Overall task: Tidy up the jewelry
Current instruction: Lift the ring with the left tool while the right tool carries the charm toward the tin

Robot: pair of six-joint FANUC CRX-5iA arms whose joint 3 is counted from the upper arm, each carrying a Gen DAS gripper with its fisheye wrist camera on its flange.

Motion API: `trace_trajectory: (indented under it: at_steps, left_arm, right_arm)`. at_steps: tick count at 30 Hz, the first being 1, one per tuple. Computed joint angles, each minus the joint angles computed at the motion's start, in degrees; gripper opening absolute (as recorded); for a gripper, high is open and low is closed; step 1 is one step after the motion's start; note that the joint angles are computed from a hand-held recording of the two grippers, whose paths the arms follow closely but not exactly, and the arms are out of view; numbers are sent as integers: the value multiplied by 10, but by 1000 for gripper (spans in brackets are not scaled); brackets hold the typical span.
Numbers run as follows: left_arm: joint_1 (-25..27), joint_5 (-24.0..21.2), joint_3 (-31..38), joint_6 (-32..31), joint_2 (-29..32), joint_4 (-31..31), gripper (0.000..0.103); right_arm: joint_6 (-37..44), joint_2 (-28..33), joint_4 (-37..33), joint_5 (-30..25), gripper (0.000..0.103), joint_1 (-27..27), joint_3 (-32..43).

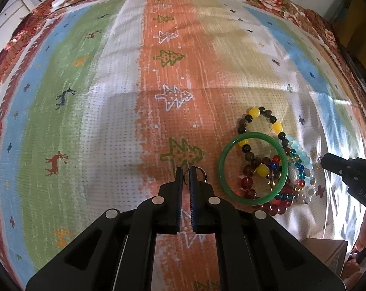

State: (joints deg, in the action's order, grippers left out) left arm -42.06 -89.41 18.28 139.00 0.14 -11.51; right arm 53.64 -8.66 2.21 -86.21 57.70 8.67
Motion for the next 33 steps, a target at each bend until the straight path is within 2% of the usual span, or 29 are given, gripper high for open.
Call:
trace_trajectory:
  at_steps: [6,19,30,33]
  left_arm:
    - [-4,-2,6,5,-4,-6,5]
    - [-32,-8,21,39,-20,-28,5]
    - [-88,-23,55,81,-23,-62,5]
    - [-96,-12,54,96,-30,-61,5]
  right_arm:
    - [-3,-5,5,4,9,7,4]
    - [-24,-19,47,11,9,65,19]
    - [-58,-43,77,14,9,121,19]
    - [-76,-53,81,17,9,134,16]
